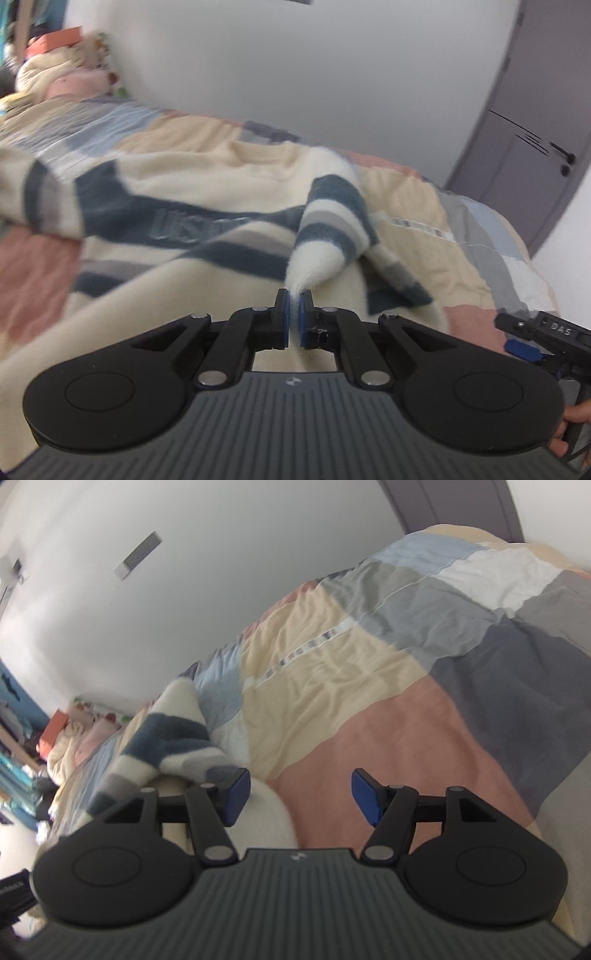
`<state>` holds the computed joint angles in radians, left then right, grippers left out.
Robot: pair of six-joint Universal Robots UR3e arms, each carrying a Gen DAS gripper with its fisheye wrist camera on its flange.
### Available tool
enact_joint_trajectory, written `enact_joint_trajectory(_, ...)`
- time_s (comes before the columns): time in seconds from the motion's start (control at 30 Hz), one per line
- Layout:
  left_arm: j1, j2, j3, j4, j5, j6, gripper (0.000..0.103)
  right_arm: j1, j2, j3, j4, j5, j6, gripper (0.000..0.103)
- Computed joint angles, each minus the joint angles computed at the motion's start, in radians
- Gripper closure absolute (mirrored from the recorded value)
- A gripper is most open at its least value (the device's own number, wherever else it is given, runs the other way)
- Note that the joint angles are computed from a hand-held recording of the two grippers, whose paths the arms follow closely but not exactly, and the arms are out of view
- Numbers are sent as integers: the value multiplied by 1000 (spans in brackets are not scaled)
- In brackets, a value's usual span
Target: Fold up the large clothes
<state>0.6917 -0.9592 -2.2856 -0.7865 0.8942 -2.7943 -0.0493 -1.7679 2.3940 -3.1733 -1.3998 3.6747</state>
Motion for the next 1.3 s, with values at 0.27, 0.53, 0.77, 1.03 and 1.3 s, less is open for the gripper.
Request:
enact_joint_trajectory(0.27, 493, 196, -119, -532, -147, 446, 97, 202, 113, -121, 88, -98, -42, 39)
enact_joint_trajectory(0.53, 389, -46, -181, -232, -112, 294, 97, 305, 175, -230, 157, -196, -57, 22)
enact_joint_trajectory(0.77, 424, -88, -148, -342, -158, 340, 96, 376, 242, -332, 306, -276, -57, 22)
enact_joint_trajectory(1.03, 443, -120, -122, -397, -178, 343, 96, 427, 340, -412, 414, -320, -77, 26)
enact_joint_trajectory(1.3, 460, -56, -140, -435, -205, 369, 92, 498, 374, -501, 469, -394, -165, 84)
